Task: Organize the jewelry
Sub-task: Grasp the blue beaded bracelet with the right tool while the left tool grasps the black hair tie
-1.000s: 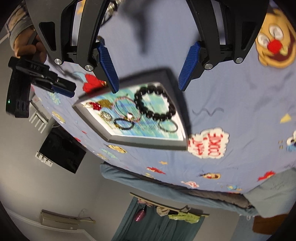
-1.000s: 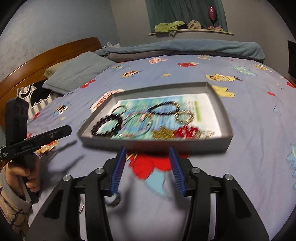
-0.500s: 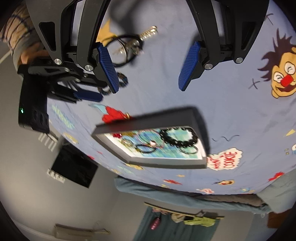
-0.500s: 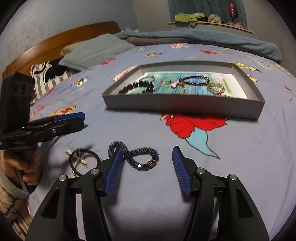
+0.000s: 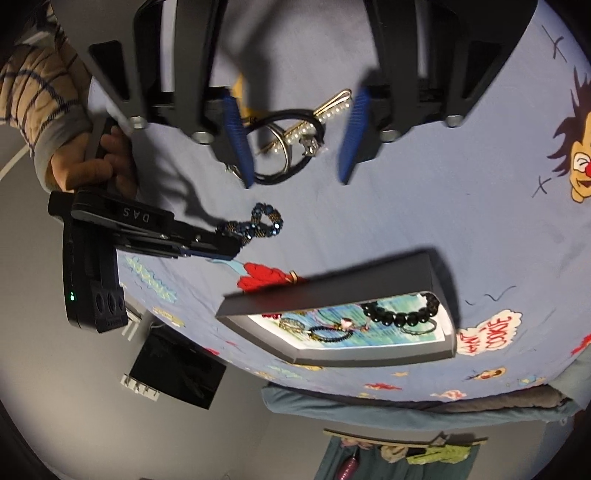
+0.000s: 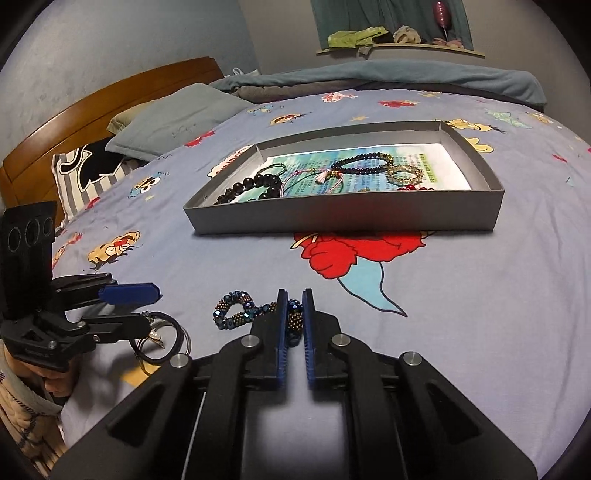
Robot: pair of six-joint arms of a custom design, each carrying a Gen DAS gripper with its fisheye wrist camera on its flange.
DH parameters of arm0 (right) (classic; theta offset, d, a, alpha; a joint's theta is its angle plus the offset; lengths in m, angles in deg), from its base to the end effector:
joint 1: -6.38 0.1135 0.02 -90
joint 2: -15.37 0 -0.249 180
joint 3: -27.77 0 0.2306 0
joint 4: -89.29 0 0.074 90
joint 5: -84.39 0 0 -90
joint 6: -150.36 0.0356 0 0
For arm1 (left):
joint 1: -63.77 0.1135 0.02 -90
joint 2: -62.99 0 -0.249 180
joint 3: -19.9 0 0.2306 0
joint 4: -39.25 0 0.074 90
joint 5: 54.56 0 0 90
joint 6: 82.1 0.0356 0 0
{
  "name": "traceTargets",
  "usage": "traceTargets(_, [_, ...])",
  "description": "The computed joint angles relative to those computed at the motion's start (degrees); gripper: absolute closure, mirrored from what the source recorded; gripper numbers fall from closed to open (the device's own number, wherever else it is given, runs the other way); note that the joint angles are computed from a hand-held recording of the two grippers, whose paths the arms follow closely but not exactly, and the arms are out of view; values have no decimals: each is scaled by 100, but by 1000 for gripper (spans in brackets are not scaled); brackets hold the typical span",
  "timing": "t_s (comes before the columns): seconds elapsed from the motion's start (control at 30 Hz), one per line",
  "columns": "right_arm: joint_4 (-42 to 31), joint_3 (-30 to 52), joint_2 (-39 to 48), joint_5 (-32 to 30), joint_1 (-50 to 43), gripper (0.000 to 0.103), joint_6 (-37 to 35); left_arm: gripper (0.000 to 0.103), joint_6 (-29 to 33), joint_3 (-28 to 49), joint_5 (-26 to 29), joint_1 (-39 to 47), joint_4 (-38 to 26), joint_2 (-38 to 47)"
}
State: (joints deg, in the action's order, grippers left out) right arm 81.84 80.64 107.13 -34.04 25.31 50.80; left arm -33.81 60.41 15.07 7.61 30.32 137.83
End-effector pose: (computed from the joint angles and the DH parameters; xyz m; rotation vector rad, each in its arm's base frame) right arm 0.2592 0.1068 0.1414 -0.8065 2.2110 0.6678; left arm 0.1348 -0.1787 0.1502 0.1125 2.3126 -0.4796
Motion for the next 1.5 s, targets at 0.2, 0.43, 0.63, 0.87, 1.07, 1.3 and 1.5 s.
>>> traceTargets(0.2, [12,-4,13,1,4,95,-13,86,-46,-129,162,121,3,-92])
traceTargets(0.43, [107,-57,-29,48,-4,95,17,95,-40,-36,-507,-87,-189,-164])
traceTargets(0.63, [164,-82,-48,90,-32,95,42,95,-311,-231,-1091,-46,-338,-588])
traceTargets(0.87, [109,-48,-12,111,-27,95,52,68,-506,-76,-780,242,-665,-280])
traceTargets(1.07, [4,30,56,118,-13,95,22,68,-338,19,-255,563,-561,60])
traceTargets(1.3, [-126,110,128,87,24,88,-22,90,-122,167,-165,472,-501,268])
traceTargets(1.5, [14,-44,-42,-29,23,95,-78,90,-76,218,-602,236,-398,85])
